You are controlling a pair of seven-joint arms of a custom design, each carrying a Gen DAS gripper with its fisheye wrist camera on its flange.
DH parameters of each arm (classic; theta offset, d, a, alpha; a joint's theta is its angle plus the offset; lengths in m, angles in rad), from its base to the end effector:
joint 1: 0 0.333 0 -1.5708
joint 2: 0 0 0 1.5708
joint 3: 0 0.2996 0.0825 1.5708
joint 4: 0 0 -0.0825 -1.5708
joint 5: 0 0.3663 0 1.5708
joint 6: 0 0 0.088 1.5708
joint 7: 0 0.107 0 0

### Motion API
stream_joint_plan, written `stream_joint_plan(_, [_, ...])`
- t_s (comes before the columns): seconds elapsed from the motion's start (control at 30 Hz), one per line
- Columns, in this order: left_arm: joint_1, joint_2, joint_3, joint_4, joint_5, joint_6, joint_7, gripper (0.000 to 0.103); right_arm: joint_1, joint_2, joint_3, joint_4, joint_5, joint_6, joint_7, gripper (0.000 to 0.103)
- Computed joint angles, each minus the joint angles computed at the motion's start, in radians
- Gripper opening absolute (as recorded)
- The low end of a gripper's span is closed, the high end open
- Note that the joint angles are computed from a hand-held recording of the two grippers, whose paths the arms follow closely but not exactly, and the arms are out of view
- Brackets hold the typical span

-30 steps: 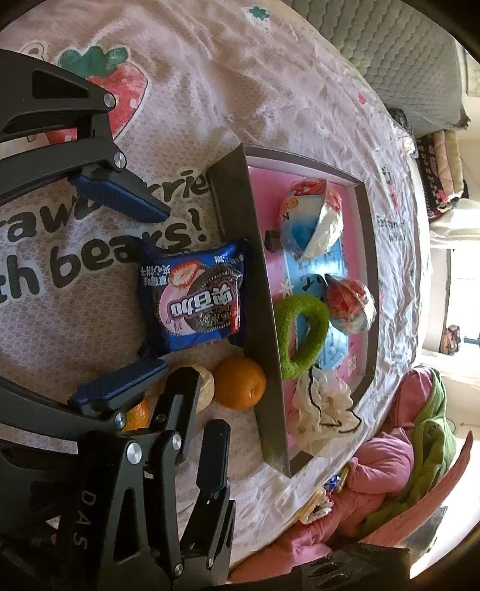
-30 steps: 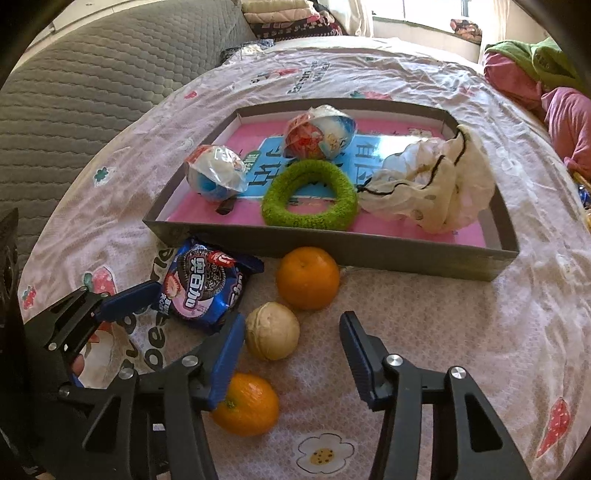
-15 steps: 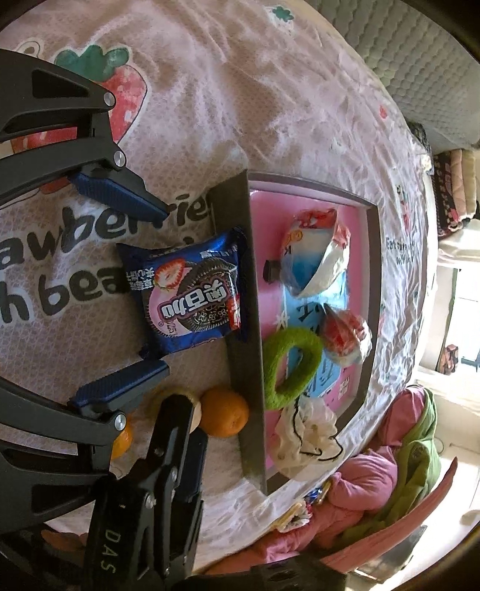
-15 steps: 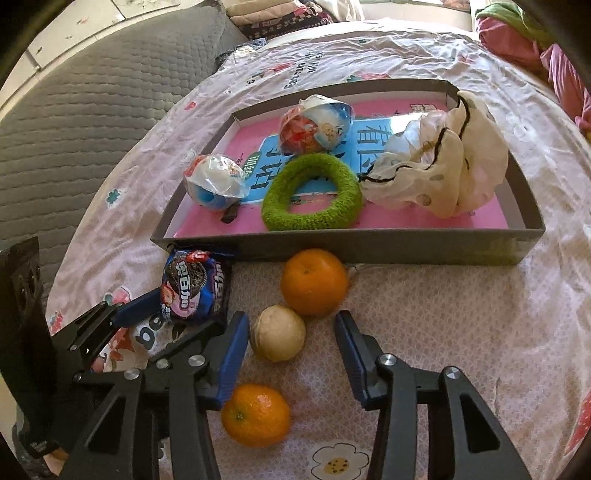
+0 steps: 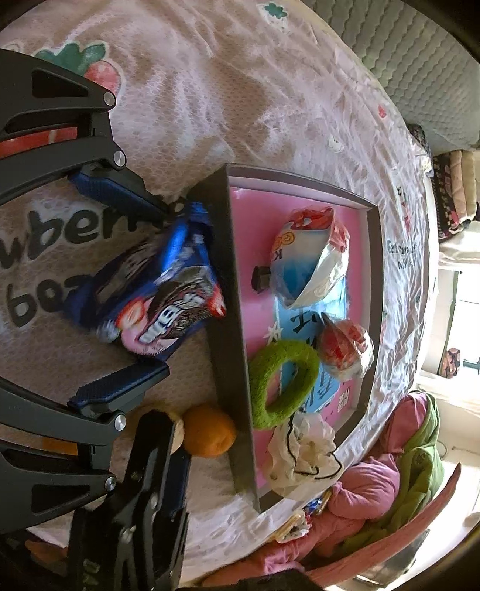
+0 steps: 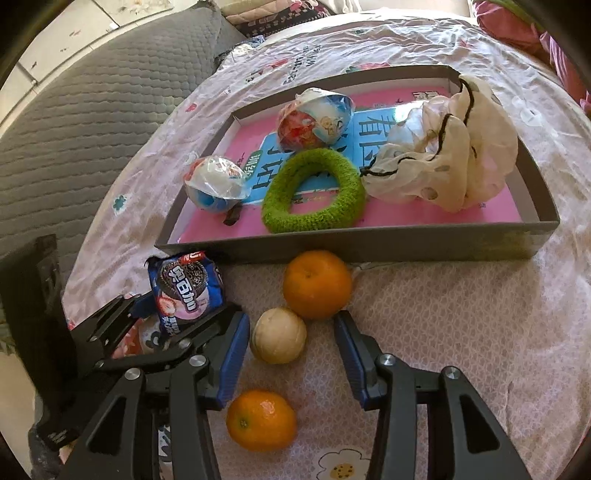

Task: Organize objects
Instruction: 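Close left tool on blue snack packet while right tool grasps the walnut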

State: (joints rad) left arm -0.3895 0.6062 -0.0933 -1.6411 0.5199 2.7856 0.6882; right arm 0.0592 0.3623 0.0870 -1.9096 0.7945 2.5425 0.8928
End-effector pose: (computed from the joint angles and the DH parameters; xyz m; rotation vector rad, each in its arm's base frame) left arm 0.6170 -0.3366 0.3185 -1.9308 1.9460 -0.7103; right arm 0.6225 0.0793 0.3288 -1.9665 1.6022 0.0806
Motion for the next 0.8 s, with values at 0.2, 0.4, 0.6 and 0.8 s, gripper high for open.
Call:
stream_joint_plan(0.2, [-0.001, 0.014, 0.016, 0.003, 0.020, 0.045, -0.009, 0.077, -0.015, 0.000, 0.006, -0.001, 0.045, -0.015, -0.030, 0.046])
stream_joint_plan(0.4, [-0.009, 0.010, 0.017, -0.006, 0.026, 0.068, 0.021, 0.058, -0.013, -0.001, 0.004, -0.003, 0.056, -0.014, -0.038, 0.044])
stream_joint_plan(0.6, [-0.010, 0.000, 0.016, -0.018, 0.030, 0.074, 0.023, 0.056, -0.013, -0.004, 0.007, -0.005, 0.067, -0.016, -0.050, 0.039])
stream_joint_plan(0.8, [0.003, -0.005, 0.004, -0.029, 0.005, 0.082, 0.034, 0.056, -0.019, -0.011, 0.009, -0.014, 0.098, -0.038, -0.081, 0.031])
